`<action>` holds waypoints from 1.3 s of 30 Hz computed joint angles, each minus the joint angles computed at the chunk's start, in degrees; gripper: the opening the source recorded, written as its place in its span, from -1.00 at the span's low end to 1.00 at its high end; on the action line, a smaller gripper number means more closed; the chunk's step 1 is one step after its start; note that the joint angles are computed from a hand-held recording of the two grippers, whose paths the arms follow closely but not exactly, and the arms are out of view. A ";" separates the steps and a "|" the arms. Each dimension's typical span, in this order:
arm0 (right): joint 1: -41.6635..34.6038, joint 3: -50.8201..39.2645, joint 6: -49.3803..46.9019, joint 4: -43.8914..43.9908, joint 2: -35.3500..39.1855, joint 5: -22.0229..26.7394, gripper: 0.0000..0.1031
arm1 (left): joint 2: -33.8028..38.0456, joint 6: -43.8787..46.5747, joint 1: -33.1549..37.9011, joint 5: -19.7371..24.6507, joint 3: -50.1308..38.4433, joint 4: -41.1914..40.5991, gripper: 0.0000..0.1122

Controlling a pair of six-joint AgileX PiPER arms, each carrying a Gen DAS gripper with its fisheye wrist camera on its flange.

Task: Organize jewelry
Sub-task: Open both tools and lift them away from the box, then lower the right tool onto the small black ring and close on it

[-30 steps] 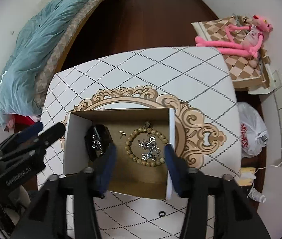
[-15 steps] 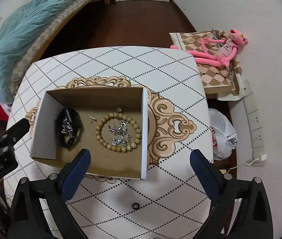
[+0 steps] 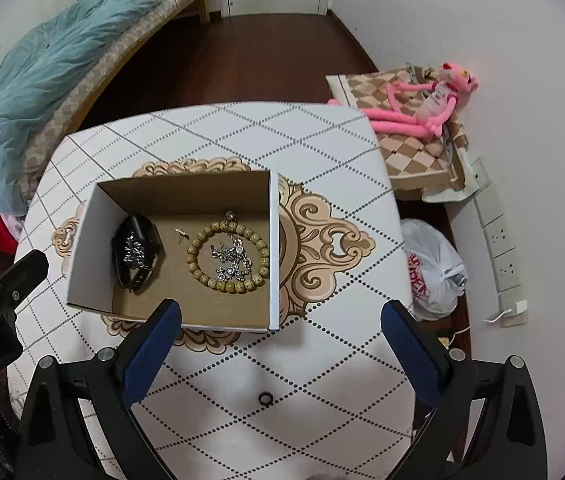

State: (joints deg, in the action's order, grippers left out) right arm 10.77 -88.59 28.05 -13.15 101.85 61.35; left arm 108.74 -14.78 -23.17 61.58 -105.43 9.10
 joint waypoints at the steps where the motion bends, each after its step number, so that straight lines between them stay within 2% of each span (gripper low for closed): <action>1: 0.33 0.24 0.42 -0.52 -0.80 0.06 0.96 | -0.54 -0.19 -0.07 0.15 0.03 0.19 0.84; 17: 8.30 4.09 8.40 -9.71 -16.70 4.59 0.96 | -15.70 -2.90 -3.17 0.35 8.39 1.60 0.84; 23: 10.97 4.64 10.05 -10.74 -19.96 6.24 0.96 | -18.39 -3.08 -2.61 0.53 9.71 0.62 0.84; 27: 11.03 6.23 10.35 -9.49 -20.70 5.53 0.97 | -18.54 -5.48 -2.53 0.33 11.28 2.07 0.84; 31: 8.72 12.73 10.52 -6.82 -21.03 1.49 0.97 | -19.16 -7.96 -2.89 -3.52 17.68 4.95 0.84; 35: 5.62 23.62 12.17 -4.86 -19.75 -6.36 0.96 | -17.99 -10.28 -3.29 -6.39 24.93 7.11 0.84; 37: 4.40 28.50 12.59 -3.65 -18.74 -11.22 0.84 | -17.02 -11.78 -3.63 -7.58 28.16 8.39 0.84; 39: 3.85 31.65 13.33 -3.15 -17.18 -14.81 0.52 | -15.60 -12.17 -3.45 -8.53 30.27 8.35 0.84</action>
State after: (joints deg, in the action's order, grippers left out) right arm 14.61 -56.94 41.37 -16.30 84.67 46.55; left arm 93.14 -26.95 -26.61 53.06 -75.16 17.45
